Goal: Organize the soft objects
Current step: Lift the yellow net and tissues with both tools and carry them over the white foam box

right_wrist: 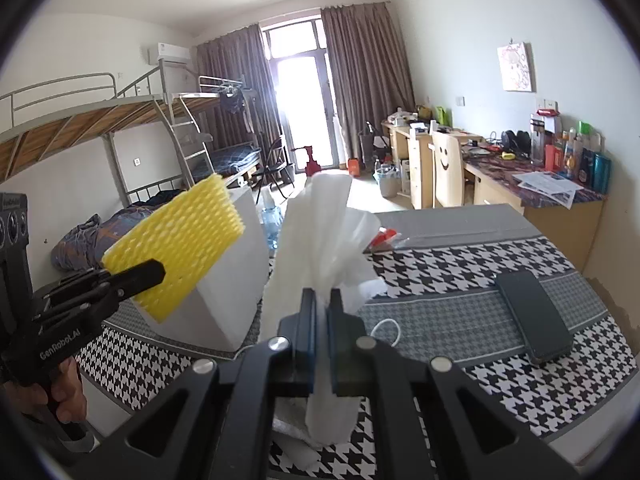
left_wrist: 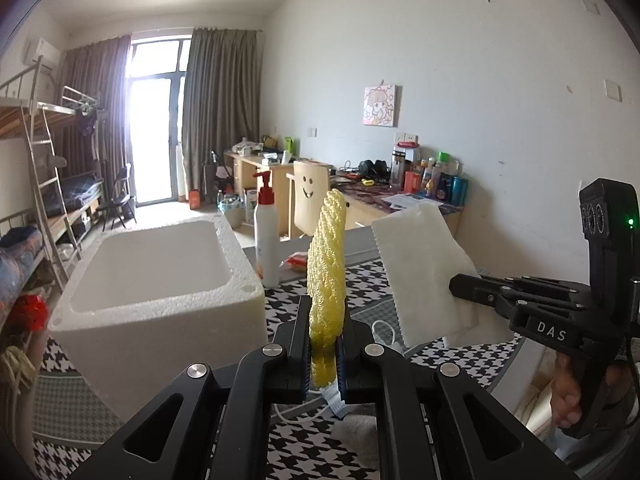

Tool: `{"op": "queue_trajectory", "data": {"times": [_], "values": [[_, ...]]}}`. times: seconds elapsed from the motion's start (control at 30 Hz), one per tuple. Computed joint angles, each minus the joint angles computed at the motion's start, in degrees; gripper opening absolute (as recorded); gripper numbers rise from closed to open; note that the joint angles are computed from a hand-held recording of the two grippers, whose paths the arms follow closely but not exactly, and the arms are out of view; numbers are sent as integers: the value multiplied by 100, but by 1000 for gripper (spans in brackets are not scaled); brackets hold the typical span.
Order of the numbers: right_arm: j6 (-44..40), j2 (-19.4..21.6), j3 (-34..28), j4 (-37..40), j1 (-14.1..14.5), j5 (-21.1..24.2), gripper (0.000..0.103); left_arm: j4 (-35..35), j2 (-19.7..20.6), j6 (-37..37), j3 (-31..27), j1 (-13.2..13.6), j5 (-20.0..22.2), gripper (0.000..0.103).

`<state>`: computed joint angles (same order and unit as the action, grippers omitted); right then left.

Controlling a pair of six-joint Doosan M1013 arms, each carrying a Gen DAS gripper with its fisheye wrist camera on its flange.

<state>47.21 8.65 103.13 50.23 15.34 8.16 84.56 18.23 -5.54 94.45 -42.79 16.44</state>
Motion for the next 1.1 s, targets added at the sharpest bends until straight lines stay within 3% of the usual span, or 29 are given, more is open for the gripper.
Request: {"op": "queue_trajectory", "data": {"times": [0.5, 0.6, 0.97, 1.1], "values": [[-1062, 27, -121, 981, 1, -58, 8, 374, -29, -350, -44, 6, 26, 10], [-864, 35, -153, 781, 28, -182, 8, 770, -34, -649, -62, -6, 126, 10], [-3199, 54, -263, 3033, 79, -230, 8, 872, -26, -781, -163, -28, 793, 10], [-3332, 102, -339, 3109, 104, -198, 8, 955, -43, -848, -148, -36, 1026, 10]]}}
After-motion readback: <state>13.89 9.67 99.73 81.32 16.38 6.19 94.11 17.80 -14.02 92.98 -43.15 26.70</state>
